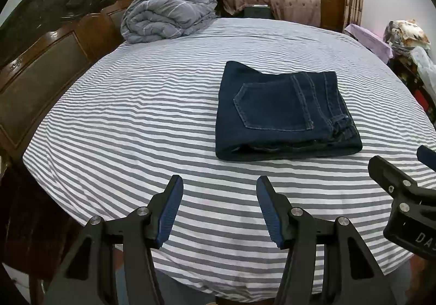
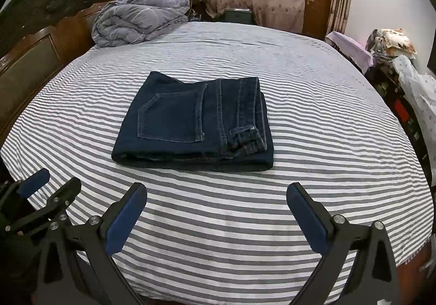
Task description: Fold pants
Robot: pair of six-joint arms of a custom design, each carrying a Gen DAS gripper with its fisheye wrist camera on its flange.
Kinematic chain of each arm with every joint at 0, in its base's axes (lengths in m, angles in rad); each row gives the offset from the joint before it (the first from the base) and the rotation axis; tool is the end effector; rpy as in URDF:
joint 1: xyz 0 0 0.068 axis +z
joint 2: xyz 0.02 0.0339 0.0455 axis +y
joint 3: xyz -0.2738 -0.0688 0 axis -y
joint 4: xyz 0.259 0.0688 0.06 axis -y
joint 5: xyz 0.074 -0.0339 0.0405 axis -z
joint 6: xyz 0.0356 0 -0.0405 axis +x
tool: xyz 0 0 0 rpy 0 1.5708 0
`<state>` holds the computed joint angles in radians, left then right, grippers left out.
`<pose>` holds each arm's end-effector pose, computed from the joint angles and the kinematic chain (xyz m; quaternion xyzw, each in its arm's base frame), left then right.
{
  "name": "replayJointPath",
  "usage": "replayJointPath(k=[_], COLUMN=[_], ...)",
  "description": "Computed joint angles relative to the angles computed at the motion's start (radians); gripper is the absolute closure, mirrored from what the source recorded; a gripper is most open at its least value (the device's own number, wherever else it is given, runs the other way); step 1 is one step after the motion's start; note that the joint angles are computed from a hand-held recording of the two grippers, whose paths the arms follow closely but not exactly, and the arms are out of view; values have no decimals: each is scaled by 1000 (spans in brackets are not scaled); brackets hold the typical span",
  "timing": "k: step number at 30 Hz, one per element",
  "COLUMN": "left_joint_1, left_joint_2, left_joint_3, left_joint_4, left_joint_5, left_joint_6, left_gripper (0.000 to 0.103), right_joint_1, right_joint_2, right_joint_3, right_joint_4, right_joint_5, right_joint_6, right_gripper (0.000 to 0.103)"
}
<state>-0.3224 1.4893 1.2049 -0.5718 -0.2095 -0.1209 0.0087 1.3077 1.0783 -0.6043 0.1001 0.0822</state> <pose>0.3196 -0.0989 0.2891 0.0573 0.9307 0.0191 0.3609 0.2882 -0.0011 0.2964 0.0522 0.9304 -0.0303 0.3616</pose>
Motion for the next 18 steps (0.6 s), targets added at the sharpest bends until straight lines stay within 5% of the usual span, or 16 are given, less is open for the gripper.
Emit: replayJointPath(k=[18], left_joint_1=[2], left_joint_2=[5], left_joint_3=[1], left_joint_4=[-8], left_joint_5=[17], left_joint_6=[-4], left_gripper=[46], right_joint_1=[38], right_joint_2=[13], right_joint_3=[-7], right_joint_4=[-7], right_joint_5=[18], right_joint_6=[-5], right_gripper=[2])
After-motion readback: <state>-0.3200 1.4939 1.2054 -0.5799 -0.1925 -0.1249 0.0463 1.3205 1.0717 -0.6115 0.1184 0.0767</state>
